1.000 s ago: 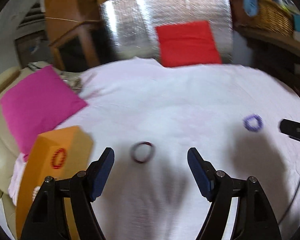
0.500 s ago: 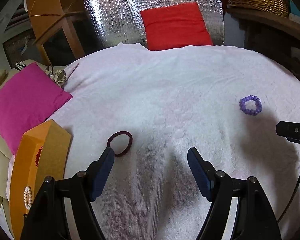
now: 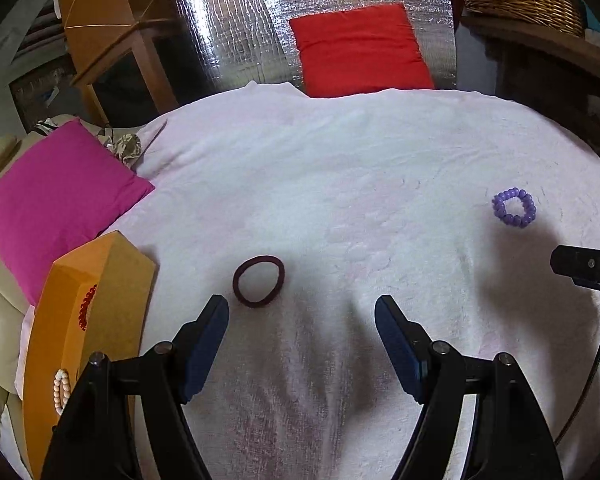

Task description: Organize jewelry

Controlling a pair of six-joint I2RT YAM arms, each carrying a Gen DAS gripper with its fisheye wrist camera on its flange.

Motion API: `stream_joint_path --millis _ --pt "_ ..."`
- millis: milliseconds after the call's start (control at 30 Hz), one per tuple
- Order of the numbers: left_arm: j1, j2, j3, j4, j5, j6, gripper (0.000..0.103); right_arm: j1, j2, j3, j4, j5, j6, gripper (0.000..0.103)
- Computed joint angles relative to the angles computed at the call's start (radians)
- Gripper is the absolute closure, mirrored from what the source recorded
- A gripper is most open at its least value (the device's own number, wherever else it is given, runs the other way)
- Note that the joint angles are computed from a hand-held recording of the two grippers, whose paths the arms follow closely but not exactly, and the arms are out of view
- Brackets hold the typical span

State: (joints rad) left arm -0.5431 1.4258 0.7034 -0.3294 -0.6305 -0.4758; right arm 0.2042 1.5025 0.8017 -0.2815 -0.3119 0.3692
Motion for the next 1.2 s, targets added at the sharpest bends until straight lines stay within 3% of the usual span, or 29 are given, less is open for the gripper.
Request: stream_joint_path --millis 700,1200 --pt "0.04 -0.053 -0.034 -0.007 0.018 0.021 0.027 0.039 0.024 0.018 0.011 0.017 0.008 0.048" --pt "0.265 -0.155 -0.095 0.0 0.166 0.053 0.027 -0.017 0.002 0.023 0.006 0.057 -0.036 0.048"
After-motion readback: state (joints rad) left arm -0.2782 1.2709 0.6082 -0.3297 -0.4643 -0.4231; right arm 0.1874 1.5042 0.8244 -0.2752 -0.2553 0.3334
